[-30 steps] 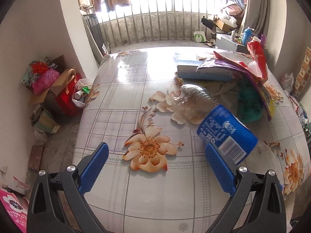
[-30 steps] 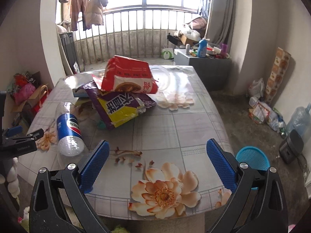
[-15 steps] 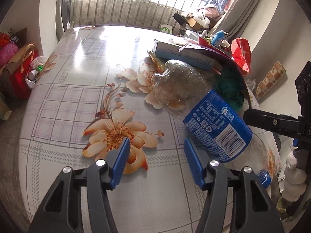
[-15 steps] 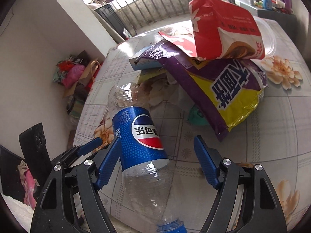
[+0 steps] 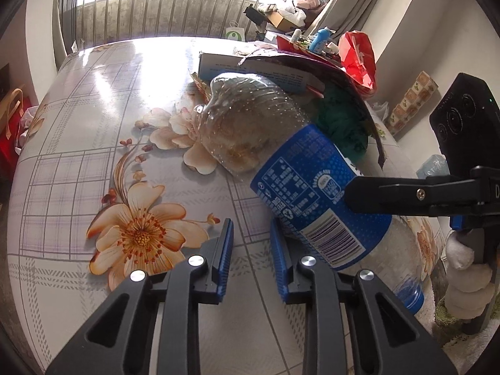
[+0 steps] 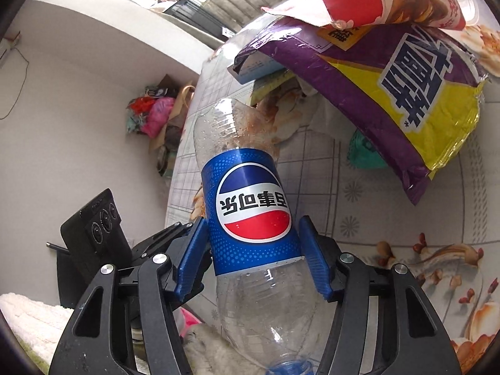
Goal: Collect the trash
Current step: 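Grasp the clear Pepsi bottle with both tools and lift it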
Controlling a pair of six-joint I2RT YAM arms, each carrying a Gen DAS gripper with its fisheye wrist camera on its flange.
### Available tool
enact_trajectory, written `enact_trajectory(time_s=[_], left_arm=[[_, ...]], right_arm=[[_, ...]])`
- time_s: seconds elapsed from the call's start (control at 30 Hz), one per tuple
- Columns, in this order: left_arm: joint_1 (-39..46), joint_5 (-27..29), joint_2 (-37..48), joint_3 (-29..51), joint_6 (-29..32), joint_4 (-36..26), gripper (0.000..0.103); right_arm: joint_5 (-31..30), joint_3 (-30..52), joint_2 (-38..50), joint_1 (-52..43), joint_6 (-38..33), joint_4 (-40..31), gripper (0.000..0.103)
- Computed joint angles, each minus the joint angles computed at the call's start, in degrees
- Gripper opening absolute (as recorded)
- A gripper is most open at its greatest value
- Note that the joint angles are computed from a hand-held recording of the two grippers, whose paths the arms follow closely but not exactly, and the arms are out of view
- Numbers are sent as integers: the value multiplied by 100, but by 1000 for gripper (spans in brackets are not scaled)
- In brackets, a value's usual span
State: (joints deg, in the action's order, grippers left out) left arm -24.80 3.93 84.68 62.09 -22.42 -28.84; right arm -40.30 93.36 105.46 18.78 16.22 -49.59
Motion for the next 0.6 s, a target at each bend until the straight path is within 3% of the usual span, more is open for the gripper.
enact_trajectory(time_s=[0.3, 0.6], left_arm=[[-661, -351, -353, 532, -303, -701, 22], [-1868, -571, 492, 1837, -272, -902, 22]], right_arm=[[-530, -1267, -1163, -375, 291, 649, 55], [-987, -2630, -2800, -1868, 582, 824, 55]])
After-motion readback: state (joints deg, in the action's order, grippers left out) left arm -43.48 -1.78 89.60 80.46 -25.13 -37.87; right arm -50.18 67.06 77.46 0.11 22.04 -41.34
